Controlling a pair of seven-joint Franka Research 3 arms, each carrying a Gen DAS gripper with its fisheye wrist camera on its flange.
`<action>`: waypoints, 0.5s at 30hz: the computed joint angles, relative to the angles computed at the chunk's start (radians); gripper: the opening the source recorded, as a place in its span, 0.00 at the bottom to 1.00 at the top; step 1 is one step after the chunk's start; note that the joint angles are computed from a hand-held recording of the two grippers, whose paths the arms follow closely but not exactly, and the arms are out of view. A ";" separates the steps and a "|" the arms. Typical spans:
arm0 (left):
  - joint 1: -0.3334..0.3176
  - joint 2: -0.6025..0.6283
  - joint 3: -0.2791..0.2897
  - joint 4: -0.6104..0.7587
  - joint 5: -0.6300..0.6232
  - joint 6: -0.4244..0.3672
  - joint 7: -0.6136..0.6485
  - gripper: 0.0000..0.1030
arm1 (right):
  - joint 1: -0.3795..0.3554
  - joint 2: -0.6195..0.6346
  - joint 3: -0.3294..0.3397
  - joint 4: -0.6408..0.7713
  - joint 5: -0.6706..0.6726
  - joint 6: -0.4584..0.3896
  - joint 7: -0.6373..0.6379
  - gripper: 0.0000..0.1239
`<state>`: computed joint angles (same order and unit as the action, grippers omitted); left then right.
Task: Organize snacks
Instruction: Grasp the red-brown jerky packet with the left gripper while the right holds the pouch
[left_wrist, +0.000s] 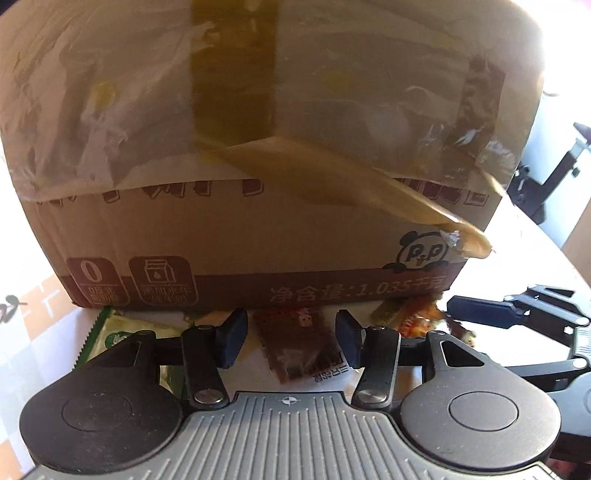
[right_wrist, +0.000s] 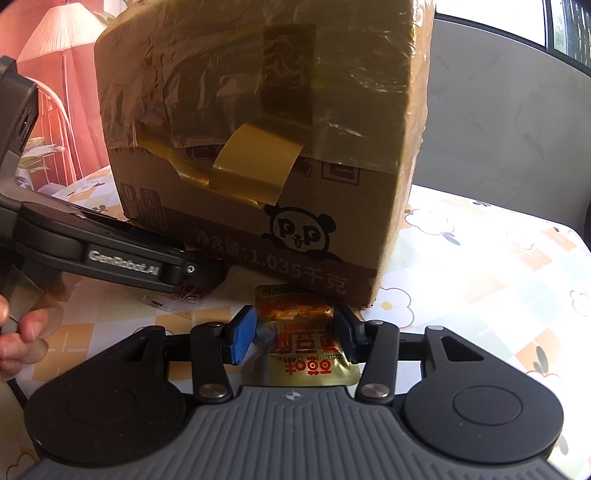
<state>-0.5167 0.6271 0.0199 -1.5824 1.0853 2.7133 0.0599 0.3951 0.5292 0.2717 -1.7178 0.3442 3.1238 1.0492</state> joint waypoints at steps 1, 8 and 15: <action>-0.003 0.004 -0.008 0.010 -0.009 -0.028 0.037 0.52 | 0.002 0.000 -0.003 0.001 0.000 0.000 0.001 0.40; -0.021 -0.042 0.001 -0.057 0.037 -0.011 0.021 0.44 | 0.018 -0.003 -0.023 0.001 -0.005 -0.006 0.015 0.43; -0.009 -0.141 -0.017 -0.202 0.182 0.015 -0.121 0.44 | 0.059 -0.005 -0.074 -0.004 -0.025 0.009 0.057 0.50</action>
<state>-0.5261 0.4862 0.0028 -1.7845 1.2669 2.7284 -0.0609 0.4541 0.5239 0.1978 -1.7219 0.3195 3.1327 1.1066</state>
